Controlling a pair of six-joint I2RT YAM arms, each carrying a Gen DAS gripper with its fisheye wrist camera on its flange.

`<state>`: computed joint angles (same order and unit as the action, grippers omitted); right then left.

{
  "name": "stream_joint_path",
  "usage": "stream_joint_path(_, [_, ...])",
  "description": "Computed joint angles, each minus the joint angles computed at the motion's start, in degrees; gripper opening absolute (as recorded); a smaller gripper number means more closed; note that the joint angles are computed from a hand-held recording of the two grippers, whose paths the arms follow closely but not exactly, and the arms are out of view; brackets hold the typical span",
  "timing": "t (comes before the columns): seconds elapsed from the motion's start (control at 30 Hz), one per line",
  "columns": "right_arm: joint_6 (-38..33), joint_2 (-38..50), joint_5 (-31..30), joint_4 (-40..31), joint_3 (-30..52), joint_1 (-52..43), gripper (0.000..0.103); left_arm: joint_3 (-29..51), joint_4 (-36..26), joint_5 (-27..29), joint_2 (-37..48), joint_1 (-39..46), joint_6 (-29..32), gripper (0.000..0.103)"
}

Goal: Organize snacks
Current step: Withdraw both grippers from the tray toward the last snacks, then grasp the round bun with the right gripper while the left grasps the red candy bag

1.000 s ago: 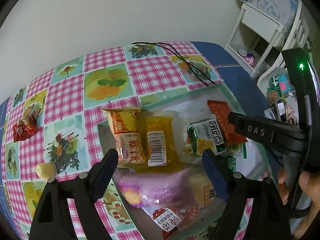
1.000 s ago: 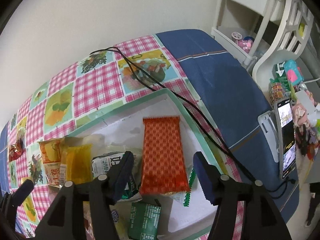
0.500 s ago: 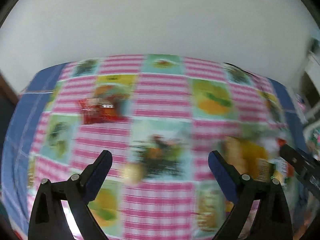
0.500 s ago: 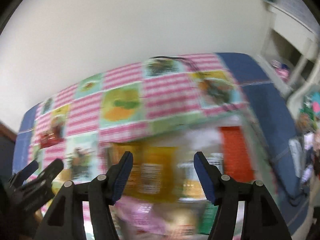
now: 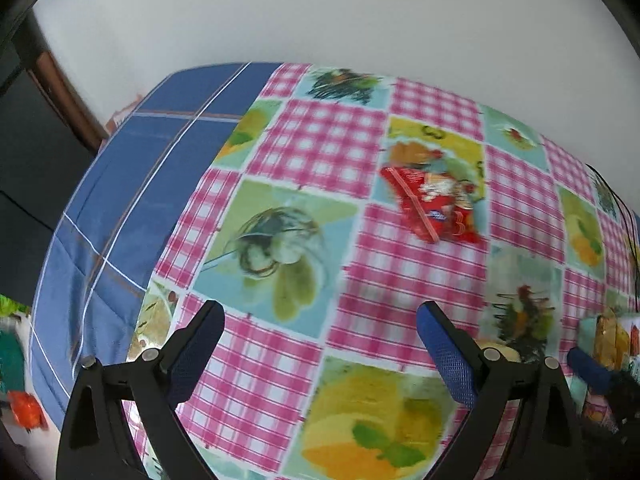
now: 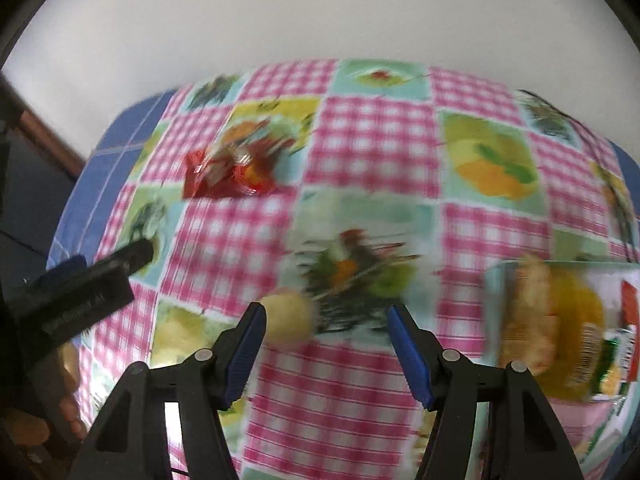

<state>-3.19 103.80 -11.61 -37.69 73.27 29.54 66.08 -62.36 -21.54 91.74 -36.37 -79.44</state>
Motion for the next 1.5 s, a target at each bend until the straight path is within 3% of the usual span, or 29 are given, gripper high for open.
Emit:
stream_joint_path(0.13, [1.18,2.45,1.82,0.87,0.32,3.27,0.064,-4.3,4.36,1.66,-2.17,1.86,1.95,0.097])
stream_joint_path(0.23, [1.78,3.55,3.2,1.81,-0.01,4.69,0.052,-5.49,6.55,2.41,-2.26,2.42,2.94,0.097])
stream_joint_path(0.5, [2.47,6.15,2.01,2.69,1.47,3.15,0.037,-6.69,13.44,3.62,-1.54,4.01,6.73,0.097])
stream_joint_path(0.7, [1.79,7.36,0.7,3.34,3.01,-0.1,0.036,-5.07,19.8,5.16,-0.57,7.45,12.32,0.097])
stream_joint_path(0.83, [1.52,8.26,0.38,3.46,4.51,-1.81,0.036,-0.31,22.45,6.47,4.44,9.46,17.51,0.097])
stream_joint_path(1.07, [0.84,10.29,0.11,4.05,7.09,-2.89,0.036,6.84,22.39,7.17,13.35,11.78,20.67,0.096])
stream_joint_path(1.17, [1.24,11.17,-0.02,4.16,8.11,-2.71,0.036,8.57,21.92,6.94,15.42,12.44,21.29,0.086])
stream_joint_path(1.23, [1.4,11.56,-0.15,4.1,8.6,-2.66,0.036,8.92,21.85,7.22,16.24,12.55,21.31,0.065])
stream_joint_path(1.5, [0.88,10.29,-0.56,3.13,7.28,-3.74,0.036,6.76,21.17,6.75,13.56,9.99,17.55,0.062])
